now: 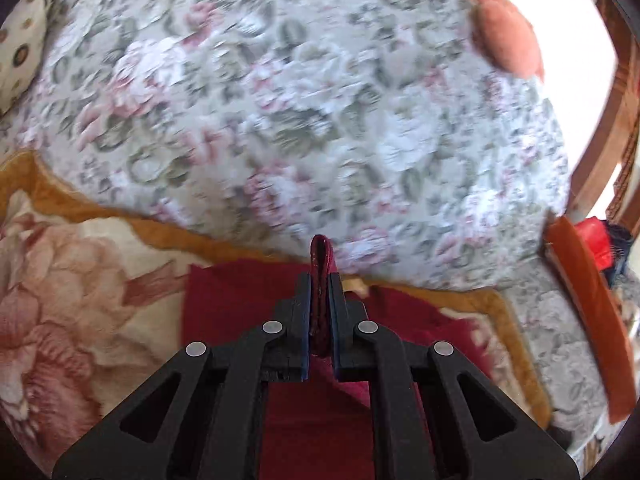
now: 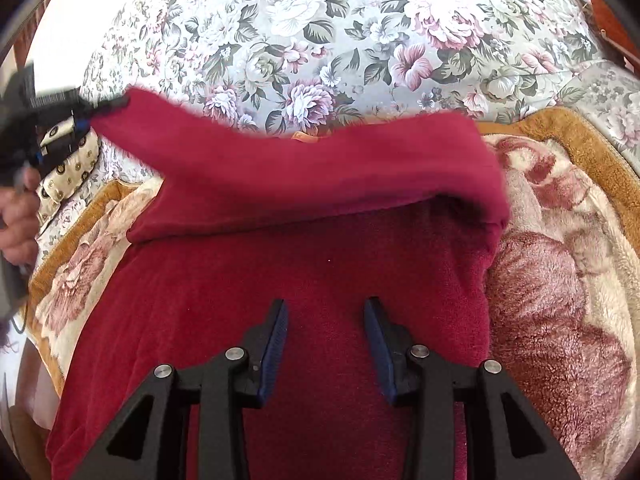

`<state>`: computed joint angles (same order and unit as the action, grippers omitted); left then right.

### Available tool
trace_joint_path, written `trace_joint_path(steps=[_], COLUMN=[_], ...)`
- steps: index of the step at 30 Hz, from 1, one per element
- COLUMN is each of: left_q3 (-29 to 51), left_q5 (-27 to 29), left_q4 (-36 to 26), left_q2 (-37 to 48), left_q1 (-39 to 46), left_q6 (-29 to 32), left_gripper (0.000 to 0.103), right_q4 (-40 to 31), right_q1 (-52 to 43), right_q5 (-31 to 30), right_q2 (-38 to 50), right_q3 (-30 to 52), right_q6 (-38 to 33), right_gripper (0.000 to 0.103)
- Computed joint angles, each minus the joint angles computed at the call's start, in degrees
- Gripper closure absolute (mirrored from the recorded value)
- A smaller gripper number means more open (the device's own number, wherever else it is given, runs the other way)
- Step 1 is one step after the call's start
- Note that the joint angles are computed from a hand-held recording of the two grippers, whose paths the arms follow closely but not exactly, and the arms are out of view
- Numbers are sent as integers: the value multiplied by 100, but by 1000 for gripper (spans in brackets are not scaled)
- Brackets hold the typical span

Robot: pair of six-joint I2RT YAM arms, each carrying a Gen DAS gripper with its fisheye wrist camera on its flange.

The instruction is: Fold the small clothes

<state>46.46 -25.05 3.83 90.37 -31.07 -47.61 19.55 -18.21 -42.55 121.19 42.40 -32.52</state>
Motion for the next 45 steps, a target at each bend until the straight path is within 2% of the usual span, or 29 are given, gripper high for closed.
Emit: trace_joint_path(steps=[5,8,11,15,17,19,22,24,26,29,31,32,33,34,35,37,41,45], left_q3=[-204,-406,-632,-671,-527,-347,169,552,522,798,632,510,472,401,360,239,227,402], left_q5=[352,508,333,-415,-714,-728,-586,-390,-651,-996,-1000,-1026,-1062,-1101,-1126,-1156,-1108,-1222], left_q4=[-60,-176,-380,-709,-668,-504,-631,-1003,-868,-1214,-1007,-937,-937,-917,-905,-770,-650,-821], left_q2=[739,775,439,-25,-1,234,981,1546,1778,2013,1951,1867,1830,1784,1748,1695,1731,1885], left_q1=[398,552,566,257,-32,-280,-475,-376,-463,-642,-614,-626,-657,-688,-720,-758,-725,-759], left_q6=[-249,-479,-523,-699,-671,-562,-392,-503,-383,-298,-324,-361,-410,-475,-522,-586,-539,-551], left_gripper=[96,96,83,76,60,54,54,54,55,55,55,55,55,55,55,55,55,54], right_q4=[-73,-250,-747,-1849,-2163,-2256,-1956,-1875,-1843,-2179,-2256,-2509,-2674,-2640,-2563,-2992,-3613,-3096], right_q1=[-31,-130,-424,-1051,-1312,-1496,-1488,-1314,-1045,-565,-282,-128,39,70,-113,-304,-371,-254], right_q5=[-47,-183,-381,-786,-855,-898,-811,-634,-440,-269,76,347,870,1117,706,435,552,303], right_q2=[20,-8,-153,-149,-201,-303,-423,-493,-564,-505,-318,-105,218,430,569,735,646,-14], right_q3=[53,110,179,668,853,1021,1284,1455,1567,1848,2010,2235,2499,2614,2644,2895,3142,2826], right_q6=[-35,-94,-335,-656,-762,-893,-517,-378,-434,-720,-817,-927,-981,-982,-1035,-996,-1153,-590], right_gripper=[65,65,65,65,65,65,69,82,88,91,91,91,94,97,98,97,98,96])
